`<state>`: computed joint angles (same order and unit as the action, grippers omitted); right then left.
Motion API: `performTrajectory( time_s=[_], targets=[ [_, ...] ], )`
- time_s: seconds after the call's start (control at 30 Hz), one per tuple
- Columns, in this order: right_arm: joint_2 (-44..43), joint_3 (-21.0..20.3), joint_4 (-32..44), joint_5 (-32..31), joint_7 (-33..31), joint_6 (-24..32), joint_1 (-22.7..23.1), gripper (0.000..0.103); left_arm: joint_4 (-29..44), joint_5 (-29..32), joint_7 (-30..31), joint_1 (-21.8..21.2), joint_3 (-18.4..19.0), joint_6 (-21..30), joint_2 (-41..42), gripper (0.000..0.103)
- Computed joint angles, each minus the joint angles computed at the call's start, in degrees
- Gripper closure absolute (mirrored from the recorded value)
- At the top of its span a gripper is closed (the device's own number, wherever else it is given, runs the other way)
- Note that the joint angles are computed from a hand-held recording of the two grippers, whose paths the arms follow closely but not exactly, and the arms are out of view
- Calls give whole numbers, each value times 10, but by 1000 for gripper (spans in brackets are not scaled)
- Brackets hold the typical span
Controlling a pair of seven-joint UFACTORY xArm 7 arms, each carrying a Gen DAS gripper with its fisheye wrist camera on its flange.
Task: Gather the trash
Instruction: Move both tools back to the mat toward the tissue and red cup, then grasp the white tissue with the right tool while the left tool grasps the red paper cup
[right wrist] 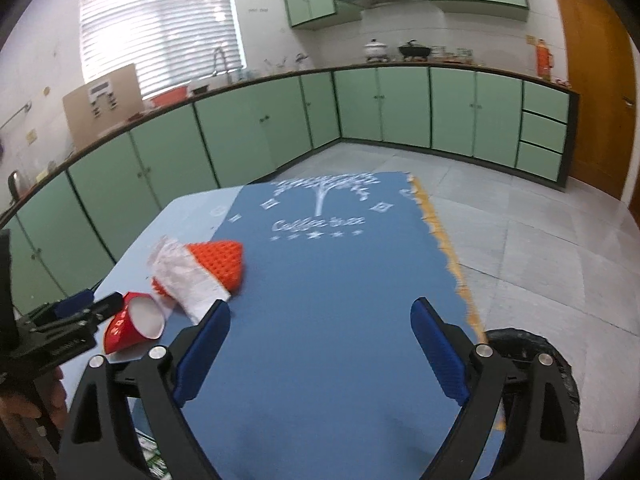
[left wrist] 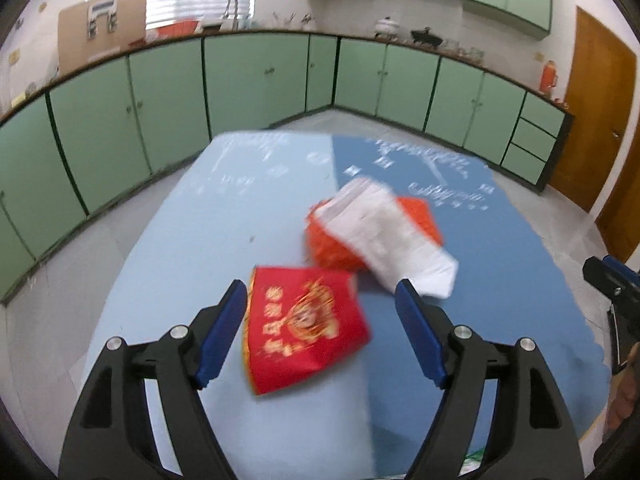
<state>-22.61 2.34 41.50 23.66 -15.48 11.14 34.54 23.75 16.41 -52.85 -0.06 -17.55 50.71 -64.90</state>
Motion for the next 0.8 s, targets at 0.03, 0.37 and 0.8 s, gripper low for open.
performTrajectory(
  time_s=[0.03,0.37,0.8],
  targets=[
    [4,7,1,-4,4,-2,-1,13,-7,-3,0,-4,4,1,-6,28],
    [52,48,36,-48,51,-8,-21,13,-41,-23,25,-1,43,-42,4,25],
    [93,62,64,-64,48,-26,-7,13,-48,-42,39,8,48,-61,8,43]
  ],
)
